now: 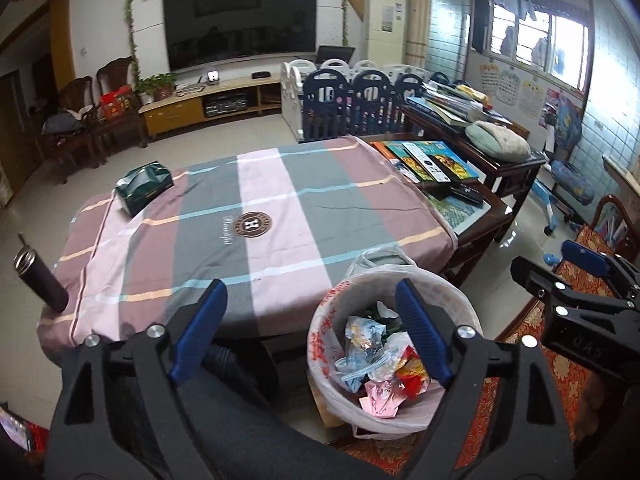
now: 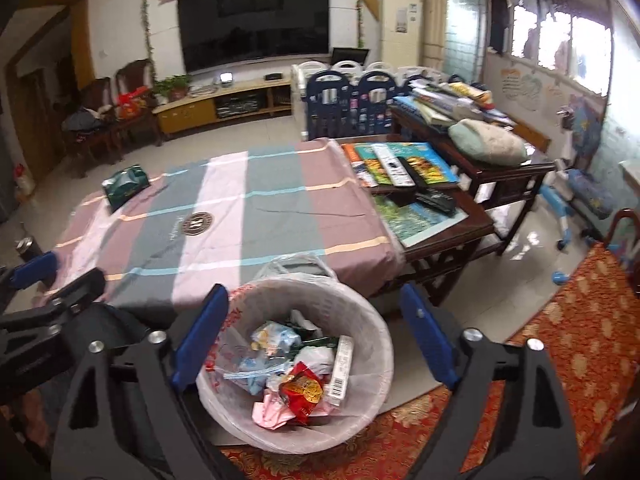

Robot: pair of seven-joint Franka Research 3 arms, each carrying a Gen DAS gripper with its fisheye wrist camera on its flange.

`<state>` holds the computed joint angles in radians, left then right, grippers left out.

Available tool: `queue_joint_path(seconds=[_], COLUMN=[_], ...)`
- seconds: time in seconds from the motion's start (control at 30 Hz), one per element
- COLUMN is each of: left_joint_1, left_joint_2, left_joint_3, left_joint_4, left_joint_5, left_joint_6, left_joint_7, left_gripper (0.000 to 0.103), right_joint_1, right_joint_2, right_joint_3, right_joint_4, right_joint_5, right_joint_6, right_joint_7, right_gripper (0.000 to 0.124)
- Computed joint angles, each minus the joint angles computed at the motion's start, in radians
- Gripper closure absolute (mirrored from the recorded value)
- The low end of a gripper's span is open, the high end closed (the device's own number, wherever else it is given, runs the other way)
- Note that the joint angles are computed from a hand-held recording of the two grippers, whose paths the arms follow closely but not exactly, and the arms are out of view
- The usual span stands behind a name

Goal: Collect trash

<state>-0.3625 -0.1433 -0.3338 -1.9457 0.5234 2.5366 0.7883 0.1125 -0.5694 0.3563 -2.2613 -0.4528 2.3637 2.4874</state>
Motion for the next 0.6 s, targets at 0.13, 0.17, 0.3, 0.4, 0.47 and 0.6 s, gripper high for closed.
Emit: queue_joint_path(seconds=[0.13, 0.17, 0.3, 0.4, 0.47, 0.6], left_joint_1=[0.021, 0.025, 0.047, 0.073, 0.100, 0.118], left_joint_2=[-0.098, -0.119, -0.214, -0.273, -0.309, -0.331], left_joint_3=[-0.014, -0.016, -0.027, -0.041, -0.058, -0.060], left_joint_4=[-0.060, -0.074, -0.139, -0.172, -0.189, -0.197], left_joint_5=[0.063, 0.071, 0.085, 0.106, 0.133, 0.140], left_joint_6=[-0.028, -0.028, -0.040, -0.066, -0.090, -0.110], left_joint_7=[-0.060, -0.068, -0.089, -0.118, -0.153, -0.177], left_gripper=[0.007, 0.006, 0.004, 0.004, 0.003, 0.003], right_joint_1=[-0.003, -0.002, 0.021, 0.019, 0.022, 0.034], right_joint_2=[-0.002, -0.001, -0.010, -0.023, -0.028, -0.027], right_joint_3=[0.048, 0.060, 0.071, 0.101, 0.105, 0.094], right_joint_4=[0.047, 0.058, 0.072, 0.081, 0.081, 0.077], right_joint_5=[-0.031, -0.042, -0.068, -0.111, -0.123, -0.114], right_joint_6=[-0.044, -0.052, -0.032, -0.042, -0.035, -0.002], right_joint_7=[0.026, 0.034, 0.031, 0.031, 0.028, 0.015], right_gripper=[0.024, 0.024, 0.024, 0.024, 0.024, 0.024])
